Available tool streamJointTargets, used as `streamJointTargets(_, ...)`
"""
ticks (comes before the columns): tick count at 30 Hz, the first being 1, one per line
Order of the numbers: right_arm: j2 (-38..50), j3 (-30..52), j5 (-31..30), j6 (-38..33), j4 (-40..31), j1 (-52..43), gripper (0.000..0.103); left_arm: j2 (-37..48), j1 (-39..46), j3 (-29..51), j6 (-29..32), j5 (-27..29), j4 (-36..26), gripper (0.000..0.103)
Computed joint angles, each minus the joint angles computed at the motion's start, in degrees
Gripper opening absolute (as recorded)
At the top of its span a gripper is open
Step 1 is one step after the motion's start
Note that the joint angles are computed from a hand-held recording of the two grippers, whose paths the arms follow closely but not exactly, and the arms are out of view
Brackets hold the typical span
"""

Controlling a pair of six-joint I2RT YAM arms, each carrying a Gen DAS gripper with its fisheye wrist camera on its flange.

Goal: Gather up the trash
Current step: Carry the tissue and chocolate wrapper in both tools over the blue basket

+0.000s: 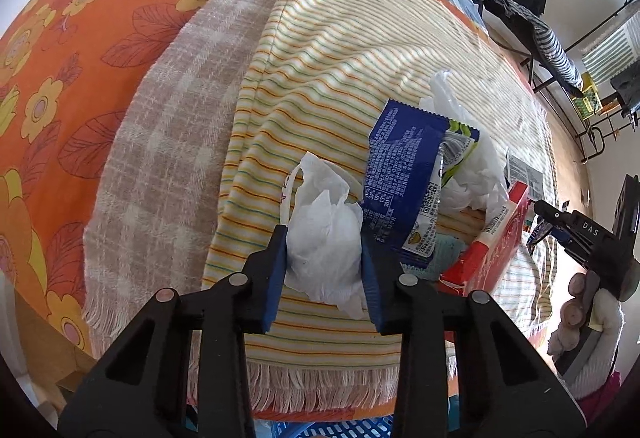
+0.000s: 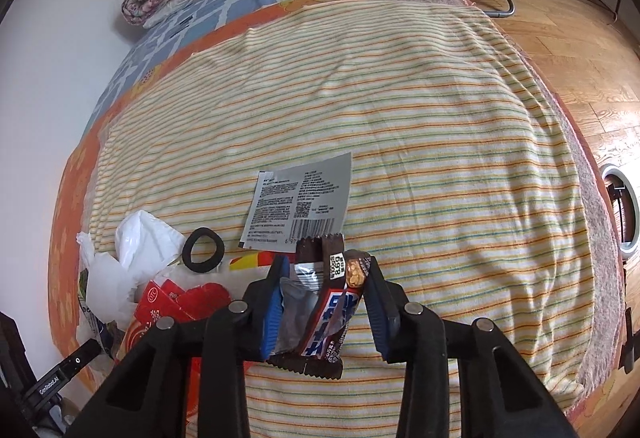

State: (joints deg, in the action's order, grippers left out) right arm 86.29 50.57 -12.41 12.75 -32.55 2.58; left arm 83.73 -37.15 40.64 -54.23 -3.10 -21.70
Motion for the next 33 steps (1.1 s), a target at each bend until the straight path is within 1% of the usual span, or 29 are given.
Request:
streamJointTargets(2, -1.1, -0.5, -0.6, -0.6, -0.3, -0.8, 0.034, -1.1, -0.4, -0.2, 0.0, -0.9, -0.6, 0.034)
streamJointTargets(9, -5.8, -1.9, 0.0, -3.2, -2.0, -1.9, 0.034, -5.2, 0.0, -1.4, 0.1, -1.7, -2.1, 0.034)
streamJointTargets(19, -14.3, -4.4, 0.3, -7.2, -6.1, -2.4, 0.034, -12.1, -4.1, -2.2, -0.9, -5.8, -7.2, 0.034)
streamJointTargets(25, -21.7, -6.6, 0.7, -9.1, -9.3, -1.4, 0.034, -16.1, -10.2, -1.5, -3.5, -10.1, -11.5, 0.034)
streamJointTargets(33, -35.2, -9.9, 1.8, -9.0, -16.5, 3.3, 0.034, -17.0, -22.1, 1.0, -8.1, -17.2, -17.3, 0.034)
